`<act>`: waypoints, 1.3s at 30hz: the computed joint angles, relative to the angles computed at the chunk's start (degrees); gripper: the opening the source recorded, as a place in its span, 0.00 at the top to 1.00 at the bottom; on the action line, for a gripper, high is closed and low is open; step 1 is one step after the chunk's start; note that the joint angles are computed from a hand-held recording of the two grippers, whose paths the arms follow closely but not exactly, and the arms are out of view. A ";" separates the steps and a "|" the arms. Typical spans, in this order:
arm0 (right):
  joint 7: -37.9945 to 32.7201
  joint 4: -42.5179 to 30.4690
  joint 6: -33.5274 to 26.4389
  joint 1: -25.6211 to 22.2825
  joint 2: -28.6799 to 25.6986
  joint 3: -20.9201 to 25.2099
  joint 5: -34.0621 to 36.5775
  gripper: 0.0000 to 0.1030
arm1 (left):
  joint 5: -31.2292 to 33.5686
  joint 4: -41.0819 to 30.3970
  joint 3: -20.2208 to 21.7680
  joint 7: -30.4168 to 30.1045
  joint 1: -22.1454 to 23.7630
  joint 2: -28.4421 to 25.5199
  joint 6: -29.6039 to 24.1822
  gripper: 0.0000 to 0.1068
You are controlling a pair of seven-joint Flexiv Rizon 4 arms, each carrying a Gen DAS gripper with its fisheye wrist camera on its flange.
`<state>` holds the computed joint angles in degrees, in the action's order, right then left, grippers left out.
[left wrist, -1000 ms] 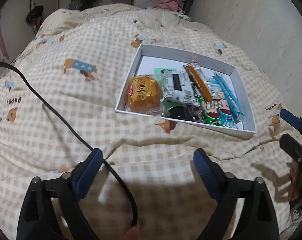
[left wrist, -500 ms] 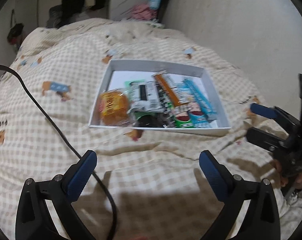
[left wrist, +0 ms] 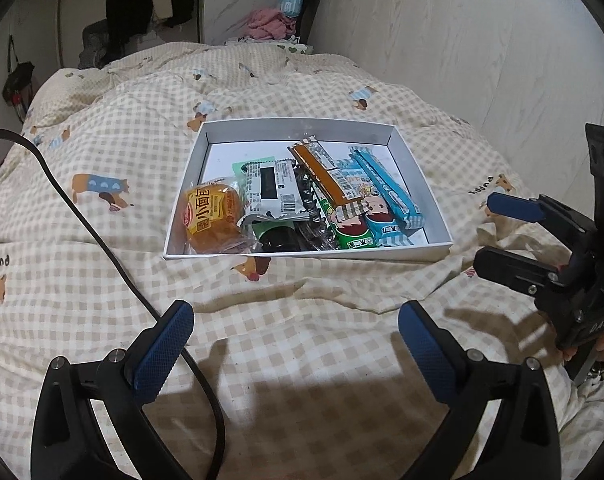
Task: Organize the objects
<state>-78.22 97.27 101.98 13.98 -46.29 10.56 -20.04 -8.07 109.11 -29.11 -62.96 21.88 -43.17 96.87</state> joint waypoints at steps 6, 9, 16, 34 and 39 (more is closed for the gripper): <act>-0.15 -0.04 -0.22 -0.04 0.02 0.07 0.05 0.01 | 0.12 0.02 -0.01 0.13 0.03 -0.01 -0.02 0.04; -0.21 -0.05 -0.24 -0.12 0.01 0.19 0.07 0.01 | 0.14 0.00 0.04 0.17 -0.02 -0.05 0.08 0.04; -0.33 -0.08 -0.30 -0.35 -0.03 0.50 0.05 0.01 | -0.21 -0.10 0.70 -0.20 -0.50 0.05 -0.19 0.04; -0.46 -0.20 -0.58 -0.39 -0.11 0.68 0.15 0.01 | -0.26 -0.15 0.96 0.69 -0.74 0.11 -0.45 0.04; -0.48 -0.25 -0.66 -0.43 -0.11 0.73 0.15 0.01 | -0.40 -0.15 1.04 0.76 -0.85 0.14 -0.41 0.04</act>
